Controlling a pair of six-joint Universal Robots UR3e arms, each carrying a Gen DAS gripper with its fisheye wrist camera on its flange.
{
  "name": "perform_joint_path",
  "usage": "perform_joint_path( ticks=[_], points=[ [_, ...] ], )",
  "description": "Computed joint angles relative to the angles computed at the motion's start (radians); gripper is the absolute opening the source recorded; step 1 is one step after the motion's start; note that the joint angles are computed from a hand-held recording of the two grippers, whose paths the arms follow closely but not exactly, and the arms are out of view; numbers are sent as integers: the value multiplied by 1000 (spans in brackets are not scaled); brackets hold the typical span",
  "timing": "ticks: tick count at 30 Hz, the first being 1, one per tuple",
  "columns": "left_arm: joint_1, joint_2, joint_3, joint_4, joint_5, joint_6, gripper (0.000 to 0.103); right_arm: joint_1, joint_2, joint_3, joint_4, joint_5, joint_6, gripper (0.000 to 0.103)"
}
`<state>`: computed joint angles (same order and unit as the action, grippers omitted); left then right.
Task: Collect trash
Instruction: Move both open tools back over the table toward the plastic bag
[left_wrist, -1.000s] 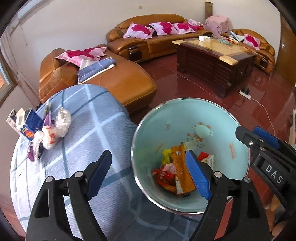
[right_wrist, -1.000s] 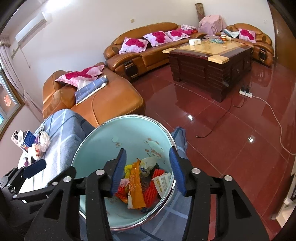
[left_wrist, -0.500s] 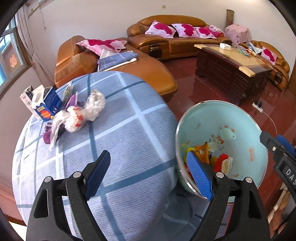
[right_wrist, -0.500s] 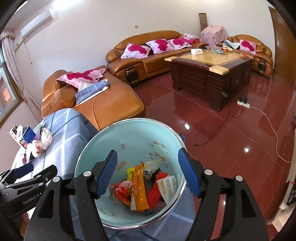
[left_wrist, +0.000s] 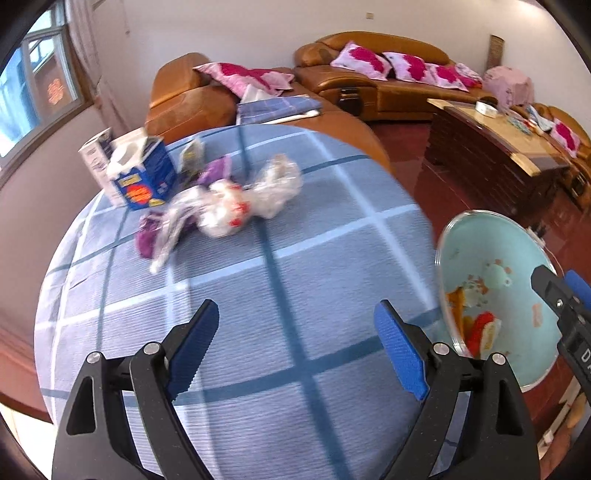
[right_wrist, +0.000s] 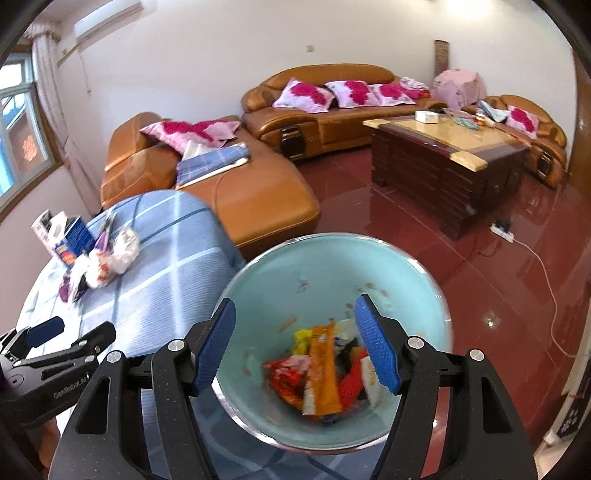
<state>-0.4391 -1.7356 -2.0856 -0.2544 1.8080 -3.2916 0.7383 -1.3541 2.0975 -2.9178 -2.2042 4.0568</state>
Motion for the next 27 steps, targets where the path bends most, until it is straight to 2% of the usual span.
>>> perform_joint_path(
  ticks=[10, 15, 27],
  points=[
    [157, 88, -146, 59, -34, 52, 86, 51, 131, -215, 77, 5, -45, 66],
    [268, 132, -209, 65, -77, 80, 86, 62, 193, -316, 104, 29, -77, 62],
    [472, 166, -272, 97, -128, 148, 86, 46, 398, -642, 173, 140, -161, 58]
  ],
)
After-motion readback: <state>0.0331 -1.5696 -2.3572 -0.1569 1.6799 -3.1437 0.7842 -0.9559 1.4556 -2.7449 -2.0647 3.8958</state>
